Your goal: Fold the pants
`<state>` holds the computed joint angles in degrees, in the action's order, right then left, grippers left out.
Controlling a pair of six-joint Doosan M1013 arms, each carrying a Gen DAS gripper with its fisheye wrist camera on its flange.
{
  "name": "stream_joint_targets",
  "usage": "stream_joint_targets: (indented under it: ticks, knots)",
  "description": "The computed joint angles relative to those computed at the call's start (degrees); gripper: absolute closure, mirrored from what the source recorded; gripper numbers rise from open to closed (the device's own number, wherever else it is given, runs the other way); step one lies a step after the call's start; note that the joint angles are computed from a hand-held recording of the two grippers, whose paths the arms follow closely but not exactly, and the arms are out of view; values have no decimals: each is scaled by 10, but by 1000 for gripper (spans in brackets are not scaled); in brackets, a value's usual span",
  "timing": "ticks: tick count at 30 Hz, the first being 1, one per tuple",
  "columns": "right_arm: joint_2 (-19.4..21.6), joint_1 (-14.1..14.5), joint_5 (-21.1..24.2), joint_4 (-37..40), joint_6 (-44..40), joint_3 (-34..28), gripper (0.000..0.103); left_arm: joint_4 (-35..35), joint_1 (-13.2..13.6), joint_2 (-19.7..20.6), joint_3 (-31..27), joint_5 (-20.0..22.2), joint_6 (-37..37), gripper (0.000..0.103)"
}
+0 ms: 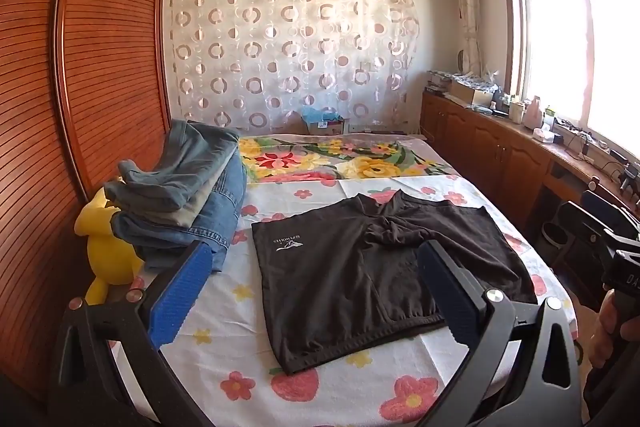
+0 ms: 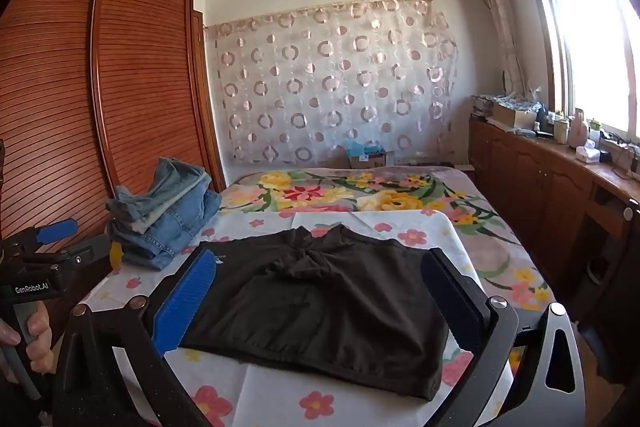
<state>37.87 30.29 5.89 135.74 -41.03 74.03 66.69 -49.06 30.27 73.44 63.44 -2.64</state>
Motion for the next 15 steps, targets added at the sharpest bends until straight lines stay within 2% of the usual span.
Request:
stream_joint_targets:
  ticks: [4, 8, 15]
  knots:
    - [-2, 0, 3, 26, -28, 4, 1, -1, 0, 0, 0, 0, -1, 0]
    - [-2, 0, 2, 5, -5, 4, 1, 0, 0, 1, 1, -1, -3, 0]
    - [-3, 1, -2, 28, -26, 4, 1, 2, 1, -1, 3, -2, -7, 0]
